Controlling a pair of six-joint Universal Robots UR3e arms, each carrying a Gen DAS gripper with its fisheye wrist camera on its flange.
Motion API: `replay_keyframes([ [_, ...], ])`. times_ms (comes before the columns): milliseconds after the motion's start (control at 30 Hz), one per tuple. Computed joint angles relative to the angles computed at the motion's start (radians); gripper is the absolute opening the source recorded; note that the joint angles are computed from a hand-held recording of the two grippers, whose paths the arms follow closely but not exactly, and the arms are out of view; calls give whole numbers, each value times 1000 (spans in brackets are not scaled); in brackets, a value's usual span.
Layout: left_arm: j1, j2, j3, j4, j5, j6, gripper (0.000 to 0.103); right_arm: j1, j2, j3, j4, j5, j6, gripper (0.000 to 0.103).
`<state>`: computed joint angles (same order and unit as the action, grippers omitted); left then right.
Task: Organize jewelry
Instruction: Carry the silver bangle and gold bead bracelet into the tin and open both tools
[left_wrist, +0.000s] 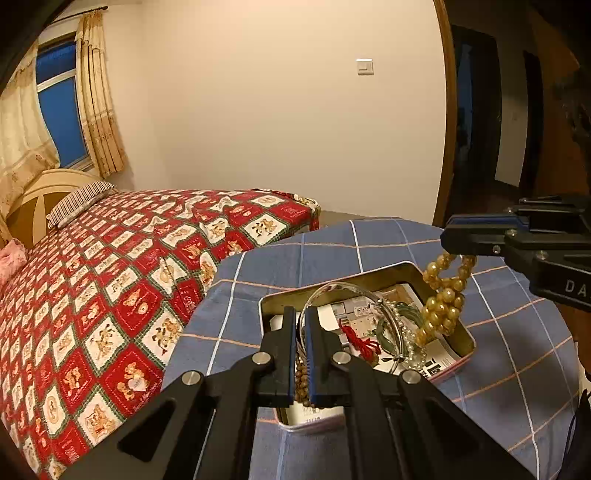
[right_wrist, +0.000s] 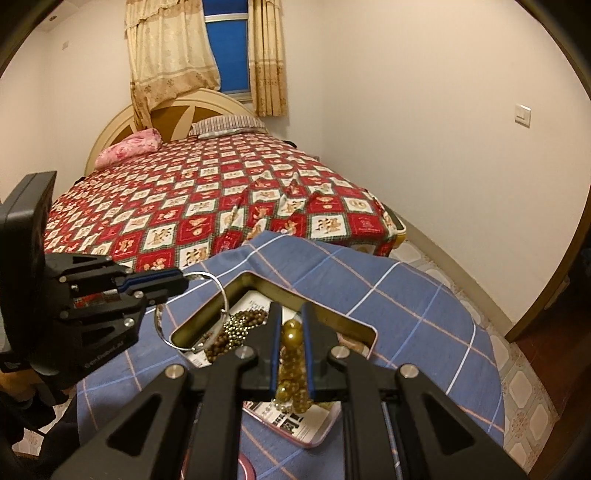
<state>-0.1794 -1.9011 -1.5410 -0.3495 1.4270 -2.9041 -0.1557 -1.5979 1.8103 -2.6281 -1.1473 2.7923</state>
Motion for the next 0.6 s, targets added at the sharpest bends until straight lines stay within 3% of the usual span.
replay_keyframes([
  [600, -8, -162, 146, -48, 24, -10, 3, 39, 168, -94, -45, -46, 31, 13],
])
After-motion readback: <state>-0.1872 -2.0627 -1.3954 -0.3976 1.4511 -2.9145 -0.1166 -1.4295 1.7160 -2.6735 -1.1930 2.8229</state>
